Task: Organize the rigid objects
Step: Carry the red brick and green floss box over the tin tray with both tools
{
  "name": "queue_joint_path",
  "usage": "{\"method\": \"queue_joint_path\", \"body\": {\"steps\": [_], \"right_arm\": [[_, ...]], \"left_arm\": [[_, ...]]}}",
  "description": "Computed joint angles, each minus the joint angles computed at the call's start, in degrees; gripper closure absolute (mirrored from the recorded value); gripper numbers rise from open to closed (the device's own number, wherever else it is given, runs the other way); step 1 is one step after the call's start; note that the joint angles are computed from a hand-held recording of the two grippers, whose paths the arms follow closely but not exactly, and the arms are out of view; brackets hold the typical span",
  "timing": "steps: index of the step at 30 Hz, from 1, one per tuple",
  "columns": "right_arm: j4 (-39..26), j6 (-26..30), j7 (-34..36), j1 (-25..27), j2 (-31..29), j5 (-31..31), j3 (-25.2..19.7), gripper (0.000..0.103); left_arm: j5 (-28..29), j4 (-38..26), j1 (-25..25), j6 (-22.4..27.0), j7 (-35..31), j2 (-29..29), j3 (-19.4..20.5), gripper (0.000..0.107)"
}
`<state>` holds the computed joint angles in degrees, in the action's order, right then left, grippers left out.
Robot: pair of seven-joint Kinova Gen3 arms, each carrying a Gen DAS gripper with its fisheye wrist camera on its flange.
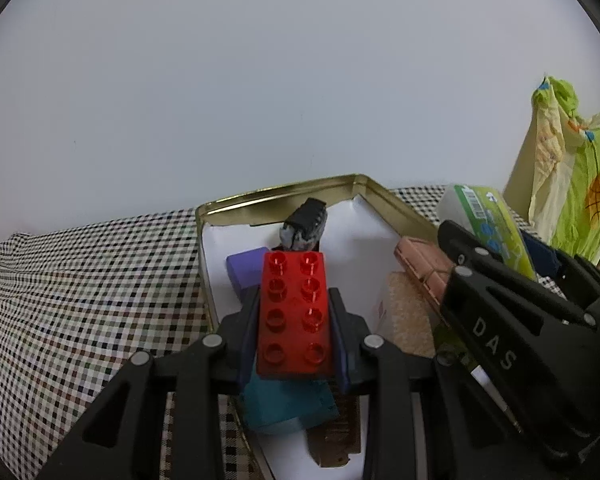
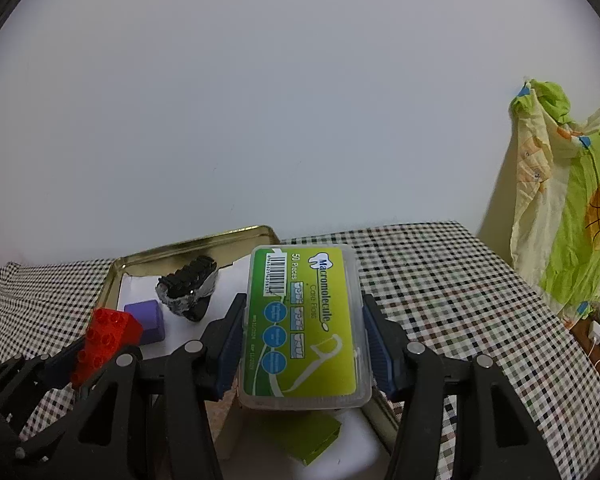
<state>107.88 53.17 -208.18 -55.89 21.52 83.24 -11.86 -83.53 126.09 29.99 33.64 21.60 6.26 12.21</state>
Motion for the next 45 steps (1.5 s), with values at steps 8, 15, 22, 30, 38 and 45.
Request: {"method": "queue_joint_path", "body": {"steps": [8,15,22,30,38,45], "right_arm": [[-0.7,-2.4,3.1,0.7,-0.1,-1.9,0.1,0.046],[-0.4,-8.1,4.8,2.0,-1.0,-2.7,0.4,0.046],[-1.6,-7.8,6.4,1.2,-0.5,-3.9,0.9,0.046],[-1.9,-8.8,8.7,1.4,-0.7,-5.9,1.2,0.046],[-1.4,-10.1,8.9,1.5,-1.2,-6.4,1.6,0.046],[-2.2,-13.1,11.2,2.9,-1.7,-8.6,2.1,0.046]], "left_arm": [[4.0,-1.2,0.3,0.6,-5.4,0.9,-0.5,0.077],[6.4,-2.6,1.6,2.6,-9.0,1.5,-0.6,0.077],[8.2,-3.7,2.6,4.1,-10.7,2.1,-1.0,0.077],[10.1,-4.7,3.2,4.9,-11.9,2.6,-1.5,0.077],[9.7,-4.6,3.4,4.6,-11.1,2.8,-1.9,0.077],[9.3,-4.5,3.3,3.4,-11.9,2.8,-2.0,0.077]]}}
